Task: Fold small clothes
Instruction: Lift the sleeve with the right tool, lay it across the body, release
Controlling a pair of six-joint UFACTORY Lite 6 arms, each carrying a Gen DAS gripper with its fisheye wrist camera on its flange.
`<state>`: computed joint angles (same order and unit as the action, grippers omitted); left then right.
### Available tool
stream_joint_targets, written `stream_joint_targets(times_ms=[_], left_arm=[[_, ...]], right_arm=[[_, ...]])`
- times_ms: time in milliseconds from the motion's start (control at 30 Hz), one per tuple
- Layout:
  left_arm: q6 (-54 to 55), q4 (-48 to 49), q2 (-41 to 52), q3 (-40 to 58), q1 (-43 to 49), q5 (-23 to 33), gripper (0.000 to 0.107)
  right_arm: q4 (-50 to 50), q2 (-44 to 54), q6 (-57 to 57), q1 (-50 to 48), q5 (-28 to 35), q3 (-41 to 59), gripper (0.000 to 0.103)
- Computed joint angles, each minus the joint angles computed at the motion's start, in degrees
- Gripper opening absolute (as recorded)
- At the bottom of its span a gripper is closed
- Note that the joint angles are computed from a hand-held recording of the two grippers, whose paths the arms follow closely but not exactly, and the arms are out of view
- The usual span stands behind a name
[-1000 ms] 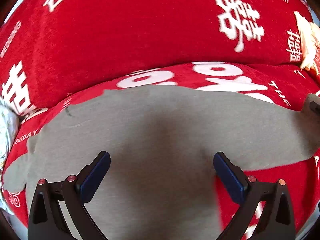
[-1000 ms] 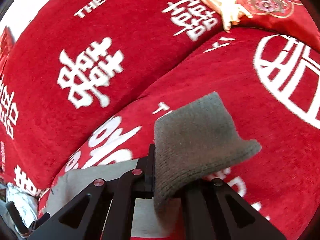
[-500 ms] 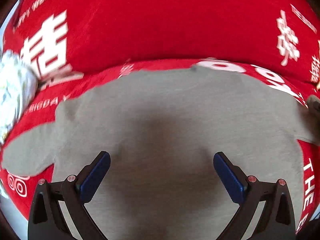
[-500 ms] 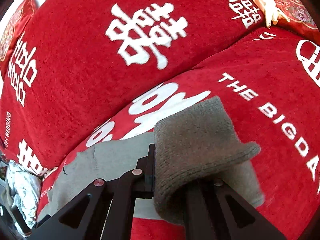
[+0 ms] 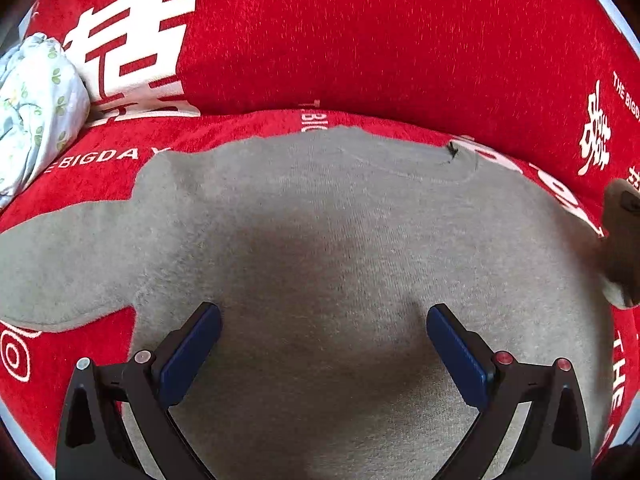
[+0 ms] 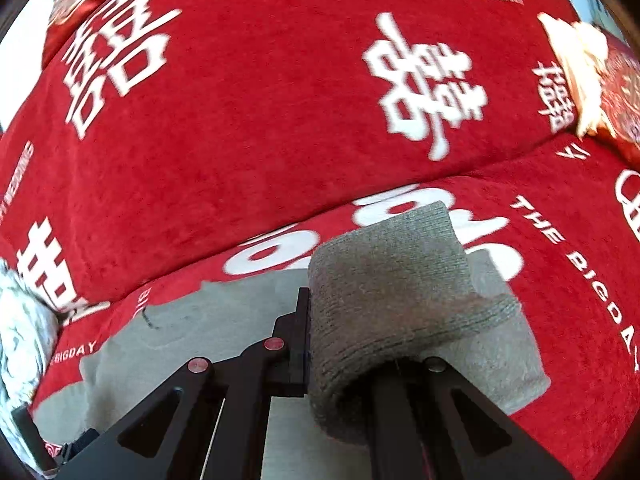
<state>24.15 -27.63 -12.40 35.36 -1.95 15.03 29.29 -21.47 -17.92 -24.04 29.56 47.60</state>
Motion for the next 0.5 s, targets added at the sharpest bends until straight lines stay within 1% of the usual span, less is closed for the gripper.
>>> stream_joint_targets(times_ms=[100, 233, 300, 433, 500], left_arm=[[7.6, -6.5, 0.5, 0.4, 2.2, 1.2, 0.103], [12.3, -9.6, 1.3, 1.3, 4.9, 2.3, 0.103], [16.0, -12.8, 1.5, 1.9, 7.2, 4.2, 0.103], [20.2, -16.0, 2.8, 4.0, 12.5, 7.0, 0.103], [22.4, -17.8, 3.9, 5.9, 16.5, 9.1, 0.103]], right_arm=[[-11.4, -0.3, 14.8, 9.4, -2.3, 0.2, 0.004], [-27.5, 1.4, 35.1, 21.3, -3.8, 1.4, 0.004], [-33.1, 2.6, 42.4, 25.6, -3.8, 2.3, 0.004], [-46.2, 6.8, 59.5, 35.6, -3.3, 4.9, 0.004], [-50.8, 8.9, 65.6, 39.7, -2.8, 6.3, 0.004]])
